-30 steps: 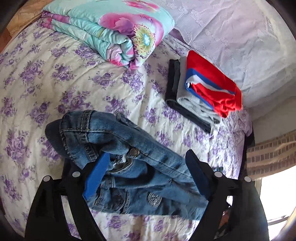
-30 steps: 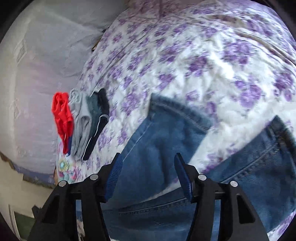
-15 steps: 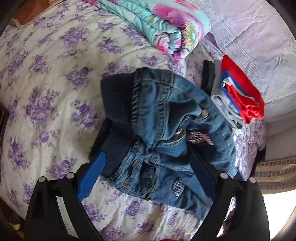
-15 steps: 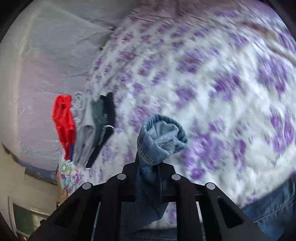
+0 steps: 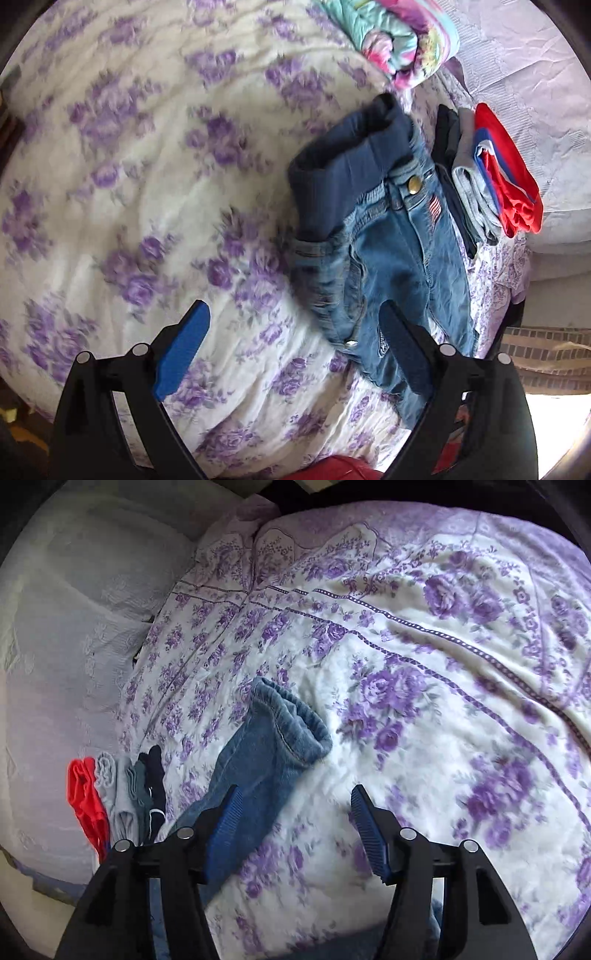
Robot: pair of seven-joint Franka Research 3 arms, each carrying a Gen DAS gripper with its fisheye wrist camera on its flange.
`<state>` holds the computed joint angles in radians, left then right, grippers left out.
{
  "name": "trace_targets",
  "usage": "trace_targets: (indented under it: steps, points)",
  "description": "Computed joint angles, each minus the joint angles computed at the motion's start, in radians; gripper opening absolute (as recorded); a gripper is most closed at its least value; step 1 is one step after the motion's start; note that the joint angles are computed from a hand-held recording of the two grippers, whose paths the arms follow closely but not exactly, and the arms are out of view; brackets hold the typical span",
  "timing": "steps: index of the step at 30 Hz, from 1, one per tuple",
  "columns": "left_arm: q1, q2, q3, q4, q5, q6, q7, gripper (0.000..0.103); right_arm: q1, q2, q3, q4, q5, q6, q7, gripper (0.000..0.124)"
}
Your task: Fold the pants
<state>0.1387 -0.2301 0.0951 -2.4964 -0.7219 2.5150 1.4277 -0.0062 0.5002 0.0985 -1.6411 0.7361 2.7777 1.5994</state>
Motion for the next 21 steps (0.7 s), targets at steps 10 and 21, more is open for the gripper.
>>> trace_targets:
  steps: [10, 21]
  points:
    - [-0.002, 0.201, -0.062, 0.159, -0.069, 0.083, 0.122, 0.09, -0.014, -0.303, 0.03, -0.343, 0.199, -0.14, -0.3, 0.065]
    - [0.059, 0.227, -0.098, 0.175, -0.064, 0.081, 0.151, 0.05, 0.09, -0.561, -0.11, -0.685, 0.303, -0.16, -0.236, 0.065]
